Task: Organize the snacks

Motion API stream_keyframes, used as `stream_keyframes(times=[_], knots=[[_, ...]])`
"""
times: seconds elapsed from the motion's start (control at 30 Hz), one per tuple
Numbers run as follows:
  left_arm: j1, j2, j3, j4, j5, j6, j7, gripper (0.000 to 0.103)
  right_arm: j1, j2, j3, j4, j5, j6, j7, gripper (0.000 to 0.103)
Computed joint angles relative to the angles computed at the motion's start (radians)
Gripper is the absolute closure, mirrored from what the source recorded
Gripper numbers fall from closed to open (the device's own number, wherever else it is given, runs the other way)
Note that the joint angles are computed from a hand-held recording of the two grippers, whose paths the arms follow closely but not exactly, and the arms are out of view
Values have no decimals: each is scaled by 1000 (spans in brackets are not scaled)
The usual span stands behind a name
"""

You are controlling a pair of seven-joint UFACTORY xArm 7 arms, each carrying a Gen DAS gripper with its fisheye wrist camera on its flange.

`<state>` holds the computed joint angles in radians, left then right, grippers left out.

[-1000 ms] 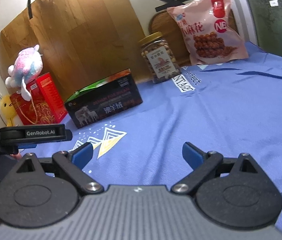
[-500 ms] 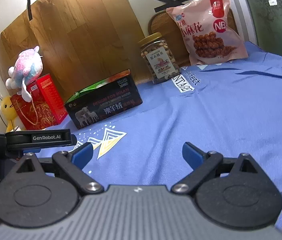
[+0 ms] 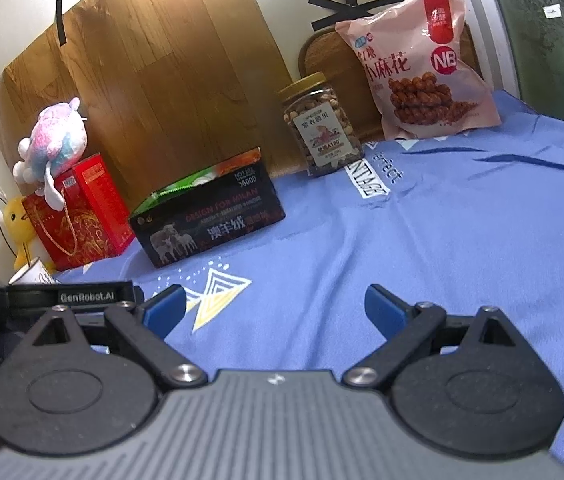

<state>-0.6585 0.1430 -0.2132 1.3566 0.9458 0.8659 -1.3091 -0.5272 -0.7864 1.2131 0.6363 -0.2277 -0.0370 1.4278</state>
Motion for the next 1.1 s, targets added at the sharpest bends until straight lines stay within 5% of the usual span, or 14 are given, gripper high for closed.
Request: stream_keyframes(times=[1.1], knots=[[-62, 47, 11, 78, 35, 81, 40, 0, 24, -38, 2, -45, 32, -62, 16, 5]])
